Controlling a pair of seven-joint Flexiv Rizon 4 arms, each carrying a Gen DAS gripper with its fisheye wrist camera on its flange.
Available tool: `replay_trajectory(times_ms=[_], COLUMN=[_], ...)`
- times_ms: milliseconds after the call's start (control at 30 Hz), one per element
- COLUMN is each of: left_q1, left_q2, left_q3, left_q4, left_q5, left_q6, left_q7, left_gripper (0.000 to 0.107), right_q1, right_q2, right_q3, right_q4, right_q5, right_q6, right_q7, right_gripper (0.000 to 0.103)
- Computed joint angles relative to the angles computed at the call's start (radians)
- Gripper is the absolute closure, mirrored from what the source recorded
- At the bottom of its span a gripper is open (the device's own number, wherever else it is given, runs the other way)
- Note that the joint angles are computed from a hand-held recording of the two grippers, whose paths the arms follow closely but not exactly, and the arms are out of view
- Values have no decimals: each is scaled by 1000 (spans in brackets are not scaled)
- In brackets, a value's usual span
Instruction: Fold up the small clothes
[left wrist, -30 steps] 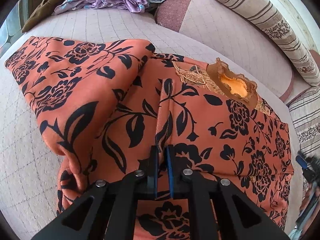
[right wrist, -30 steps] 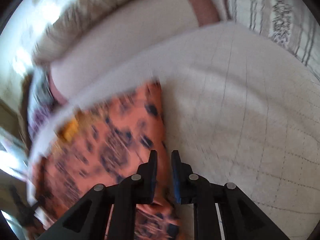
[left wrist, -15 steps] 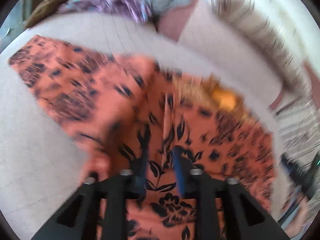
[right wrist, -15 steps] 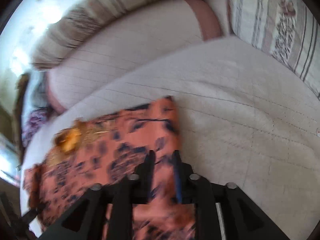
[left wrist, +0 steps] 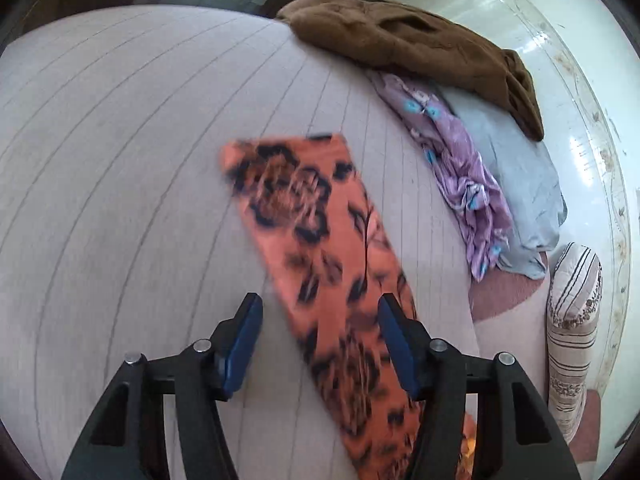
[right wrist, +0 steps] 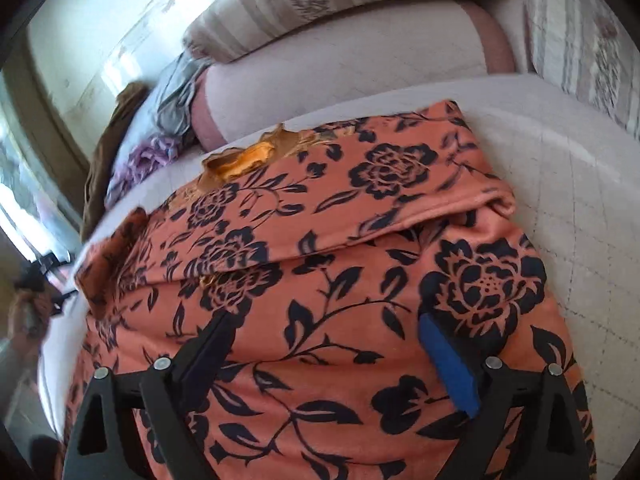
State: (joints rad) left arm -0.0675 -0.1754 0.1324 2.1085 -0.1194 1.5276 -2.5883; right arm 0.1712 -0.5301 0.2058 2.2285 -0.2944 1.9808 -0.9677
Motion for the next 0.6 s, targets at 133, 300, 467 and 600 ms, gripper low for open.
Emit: replay_trajectory(times_ms=[133, 300, 467, 600], left_q1=[-42, -73, -180, -230], left_q2=[-39, -6, 21, -93], left_q3=[97, 122, 4, -139], left_q4=[-91, -263, -533, -754], left_q5=[106, 355, 692, 684], left_q6=[-124, -422, -508, -440], left_q7=[-88, -176, -166, -21], left_gripper=[98, 103, 103, 103], right_q1=[77, 73, 6, -46], right_q2=[3, 13, -2, -15], right_q3=[-59, -53, 4, 41], right_q4=[-10, -3, -1, 1], right_q5=[42, 59, 36, -4], right_q6=[-22, -39, -10, 19], right_q7=[-27, -53, -45, -15], right_gripper=[8, 7, 7, 7])
